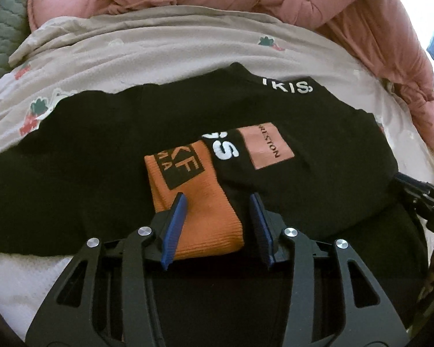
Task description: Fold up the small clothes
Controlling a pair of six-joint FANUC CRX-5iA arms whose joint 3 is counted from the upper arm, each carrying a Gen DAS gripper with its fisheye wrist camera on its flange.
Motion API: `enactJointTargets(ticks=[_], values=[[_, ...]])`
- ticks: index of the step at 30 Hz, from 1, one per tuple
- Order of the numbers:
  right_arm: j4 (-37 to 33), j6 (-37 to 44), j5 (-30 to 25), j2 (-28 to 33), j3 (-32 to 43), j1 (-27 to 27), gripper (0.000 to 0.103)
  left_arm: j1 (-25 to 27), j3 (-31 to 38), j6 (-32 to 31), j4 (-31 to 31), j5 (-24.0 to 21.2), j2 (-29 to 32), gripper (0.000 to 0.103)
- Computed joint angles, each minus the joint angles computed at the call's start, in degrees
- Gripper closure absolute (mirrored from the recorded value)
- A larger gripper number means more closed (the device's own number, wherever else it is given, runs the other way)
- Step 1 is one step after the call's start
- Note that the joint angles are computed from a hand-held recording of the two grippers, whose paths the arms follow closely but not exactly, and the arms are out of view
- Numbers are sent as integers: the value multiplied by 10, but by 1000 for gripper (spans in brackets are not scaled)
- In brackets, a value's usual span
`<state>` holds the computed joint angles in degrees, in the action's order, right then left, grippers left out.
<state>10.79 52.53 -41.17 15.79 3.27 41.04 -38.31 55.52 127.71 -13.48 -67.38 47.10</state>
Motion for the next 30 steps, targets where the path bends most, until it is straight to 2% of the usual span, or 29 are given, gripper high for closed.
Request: enactJointTargets(ticks=[4,7,11,18,21,25,30], values=[[-26,-5,-26,12,9,-13,57,3,-40,9,8,26,-21,62],[-57,4,-23,10,9,-22,57,5,-51,10,11,36,-27,61],[-50,1,-21,3,1,-19,57,1,-53,20,1,28,-30,52],[-49,-1,-7,-17,-19,-19,56,-10,-68,31,-24,30,-49,48],[-49,1,-1,-25,-27,-16,40,-15,-79,39,-37,31,-60,39],[-14,-22,3,-31,-38,-4,30,-26,-88,57,-74,20,-76,29],[4,-35,8,-38,-45,5,28,-32,-118,84,-100,29,-103,14]])
